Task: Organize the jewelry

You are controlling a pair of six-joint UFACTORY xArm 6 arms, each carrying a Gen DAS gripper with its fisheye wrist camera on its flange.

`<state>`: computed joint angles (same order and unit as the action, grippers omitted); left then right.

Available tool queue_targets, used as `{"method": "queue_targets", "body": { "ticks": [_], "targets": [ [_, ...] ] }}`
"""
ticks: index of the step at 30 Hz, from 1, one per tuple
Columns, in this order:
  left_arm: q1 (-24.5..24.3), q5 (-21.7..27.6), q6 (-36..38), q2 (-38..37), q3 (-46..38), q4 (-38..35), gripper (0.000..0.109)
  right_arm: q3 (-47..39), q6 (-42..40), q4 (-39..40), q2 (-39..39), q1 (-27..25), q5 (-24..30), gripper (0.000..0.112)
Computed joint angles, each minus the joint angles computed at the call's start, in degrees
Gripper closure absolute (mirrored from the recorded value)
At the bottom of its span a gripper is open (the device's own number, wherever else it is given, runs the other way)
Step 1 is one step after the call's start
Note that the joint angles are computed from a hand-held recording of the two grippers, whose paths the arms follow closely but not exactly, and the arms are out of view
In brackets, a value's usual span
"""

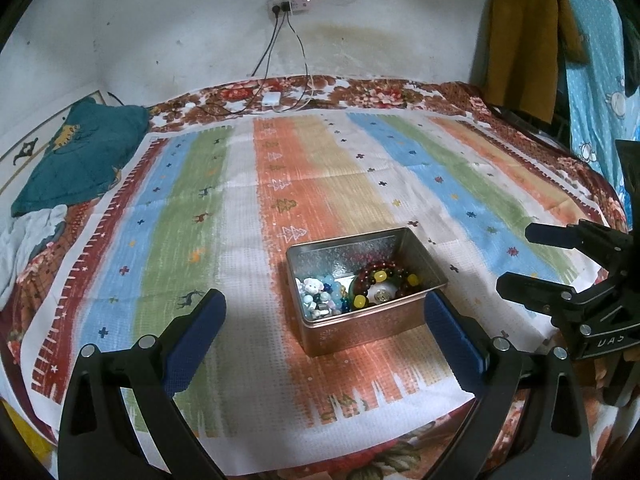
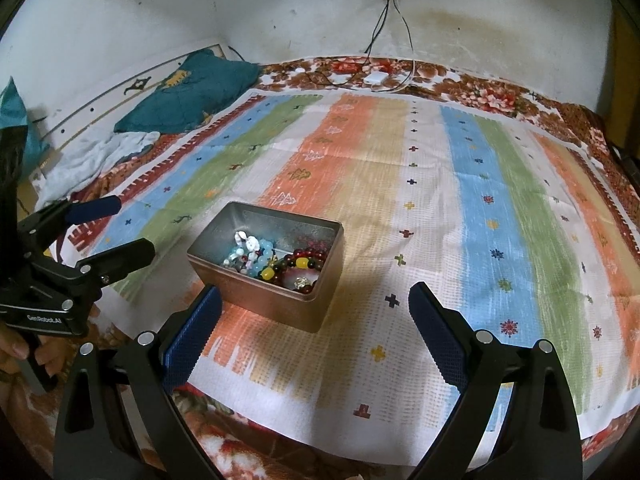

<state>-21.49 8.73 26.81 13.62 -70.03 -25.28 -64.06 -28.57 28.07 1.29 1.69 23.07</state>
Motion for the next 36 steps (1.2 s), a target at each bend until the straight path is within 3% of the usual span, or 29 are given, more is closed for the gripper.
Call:
{"method": "queue_targets", "body": {
  "ticks": [36],
  "targets": [
    [0.2, 0.3, 0.3, -0.2, -0.1, -2.6, 0.011, 0.0, 1.7, -3.0, 0.6, -0.2, 0.3, 0.017]
  ]
}}
